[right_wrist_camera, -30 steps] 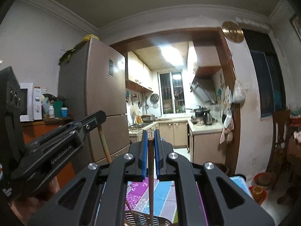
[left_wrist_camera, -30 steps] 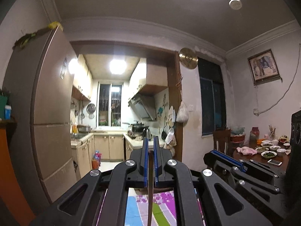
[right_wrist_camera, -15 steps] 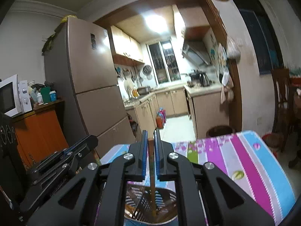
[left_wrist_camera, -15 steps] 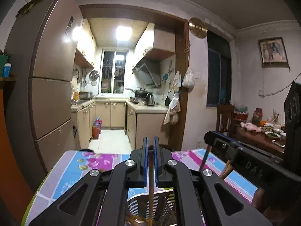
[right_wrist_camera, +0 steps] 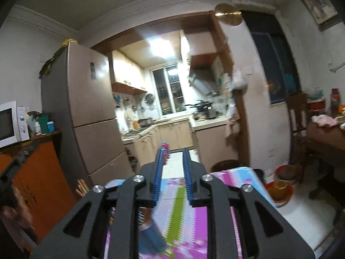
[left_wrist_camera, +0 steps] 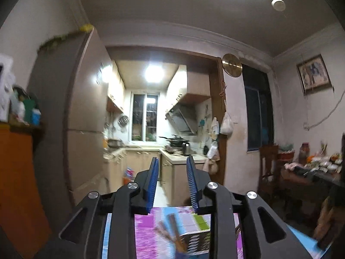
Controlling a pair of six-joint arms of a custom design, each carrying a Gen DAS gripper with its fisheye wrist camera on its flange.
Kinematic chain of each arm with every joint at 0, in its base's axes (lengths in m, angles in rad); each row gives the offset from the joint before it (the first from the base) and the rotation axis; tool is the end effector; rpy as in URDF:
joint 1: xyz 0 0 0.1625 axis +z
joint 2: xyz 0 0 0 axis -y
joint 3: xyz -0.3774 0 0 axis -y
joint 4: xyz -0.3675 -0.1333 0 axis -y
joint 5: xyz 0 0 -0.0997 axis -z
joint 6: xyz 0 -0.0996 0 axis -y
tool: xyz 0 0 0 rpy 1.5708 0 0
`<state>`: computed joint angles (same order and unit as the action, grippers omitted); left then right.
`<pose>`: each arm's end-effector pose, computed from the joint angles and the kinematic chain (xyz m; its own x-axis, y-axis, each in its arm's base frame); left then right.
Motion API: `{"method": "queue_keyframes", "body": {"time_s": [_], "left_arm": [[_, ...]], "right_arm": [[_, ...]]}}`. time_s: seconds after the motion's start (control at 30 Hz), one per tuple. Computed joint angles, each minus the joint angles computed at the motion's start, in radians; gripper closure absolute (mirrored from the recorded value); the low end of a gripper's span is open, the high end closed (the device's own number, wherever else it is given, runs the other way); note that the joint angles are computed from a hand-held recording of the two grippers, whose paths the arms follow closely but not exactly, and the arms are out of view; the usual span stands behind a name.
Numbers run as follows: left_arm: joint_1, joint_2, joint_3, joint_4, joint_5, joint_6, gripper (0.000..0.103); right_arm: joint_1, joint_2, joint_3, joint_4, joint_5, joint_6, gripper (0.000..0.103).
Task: Organize utensils
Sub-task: 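Move both open tools back over the last chopsticks on the tablecloth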
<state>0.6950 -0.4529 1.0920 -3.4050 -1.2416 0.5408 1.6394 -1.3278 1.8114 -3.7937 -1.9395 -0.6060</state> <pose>-0.4766 -0.6129 0.1666 -0.5725 0.5790 -0.5806 0.6725 -0.0736 -0.7364 0.1308 -0.4832 0.4718 -0.7915 0.3341 0.5118 -0.5345 0.0280 -0.8447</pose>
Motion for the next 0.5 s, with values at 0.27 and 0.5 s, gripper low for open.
{"method": "queue_keyframes", "body": {"time_s": [0.27,0.5], "left_arm": [[-0.047,-0.326,0.577,-0.025,0.126,0.039,0.059],[-0.058,-0.471,0.925,0.166,0.16,-0.078,0.058]], "right_arm": [[0.014,-0.256,0.394,-0.222,-0.182,-0.149,0.031],[0.018,-0.288,0.679,-0.462,-0.359,-0.251,0.01]]}}
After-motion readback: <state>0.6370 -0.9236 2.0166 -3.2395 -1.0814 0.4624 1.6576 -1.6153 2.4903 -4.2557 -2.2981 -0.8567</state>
